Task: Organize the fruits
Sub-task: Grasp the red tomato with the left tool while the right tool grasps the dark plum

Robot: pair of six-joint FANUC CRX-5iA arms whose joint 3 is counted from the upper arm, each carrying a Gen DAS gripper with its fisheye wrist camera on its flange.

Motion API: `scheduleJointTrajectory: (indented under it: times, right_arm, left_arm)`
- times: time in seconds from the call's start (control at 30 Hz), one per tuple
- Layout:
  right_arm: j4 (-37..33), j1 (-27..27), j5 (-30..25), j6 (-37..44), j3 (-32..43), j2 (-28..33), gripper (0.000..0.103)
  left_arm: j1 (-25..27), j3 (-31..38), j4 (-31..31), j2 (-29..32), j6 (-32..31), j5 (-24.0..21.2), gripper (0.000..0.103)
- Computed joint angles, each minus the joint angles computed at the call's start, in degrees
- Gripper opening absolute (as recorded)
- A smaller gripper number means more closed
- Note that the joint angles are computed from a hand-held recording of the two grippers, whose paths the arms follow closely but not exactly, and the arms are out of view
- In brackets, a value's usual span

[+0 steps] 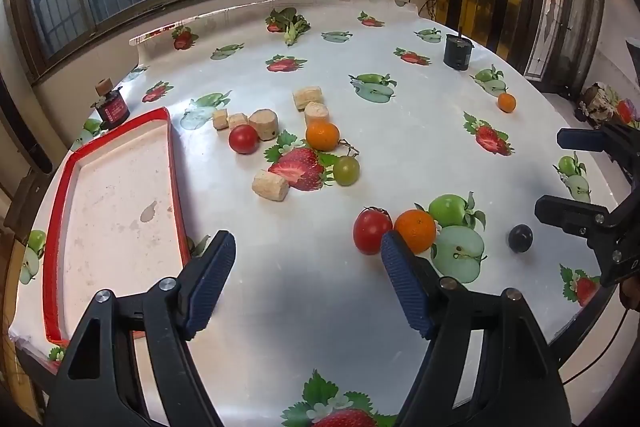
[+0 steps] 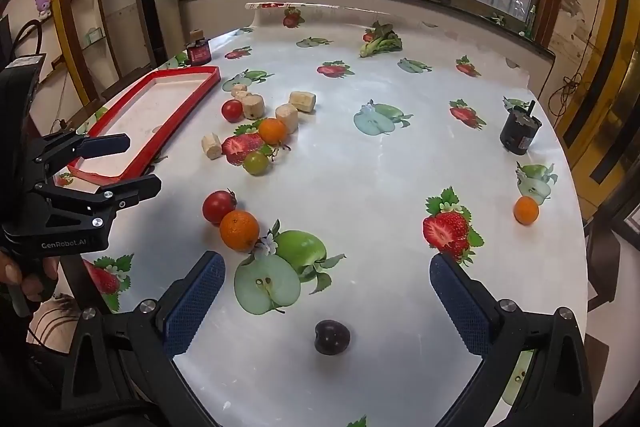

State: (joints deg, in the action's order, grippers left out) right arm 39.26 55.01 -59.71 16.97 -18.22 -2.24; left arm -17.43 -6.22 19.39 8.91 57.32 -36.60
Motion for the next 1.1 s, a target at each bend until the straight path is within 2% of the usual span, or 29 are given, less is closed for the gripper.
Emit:
scheduleJointTrajectory:
  times: [0.77,0.93,1.03,1.1]
  right_arm:
    - [-0.9,1.9,0.9,-4.7,-4.8,-2.9,0.103]
    - [-3.9,1.7,1.4,-3.5,-4.5,-2.3,0.103]
    - [-2.9,1.3,2.9,-3.9,-5.5,-1.7,0.102]
    - [-4.1,0.9,3.2,-3.1,-5.0,-1.2,0.100]
  left_arm:
    - [0.6,-2.2,4.2,0.8,-5.6,-1.1,0.075]
    - [0.4,0.1,3.4,2.6,-4.8,-3.5,0.075]
    - [-0.2,1.2,3.2,3.9,-5.8,-3.3,0.075]
    - [-1.1,3.1,-0.7,5.0,-3.2,-2.8,0.075]
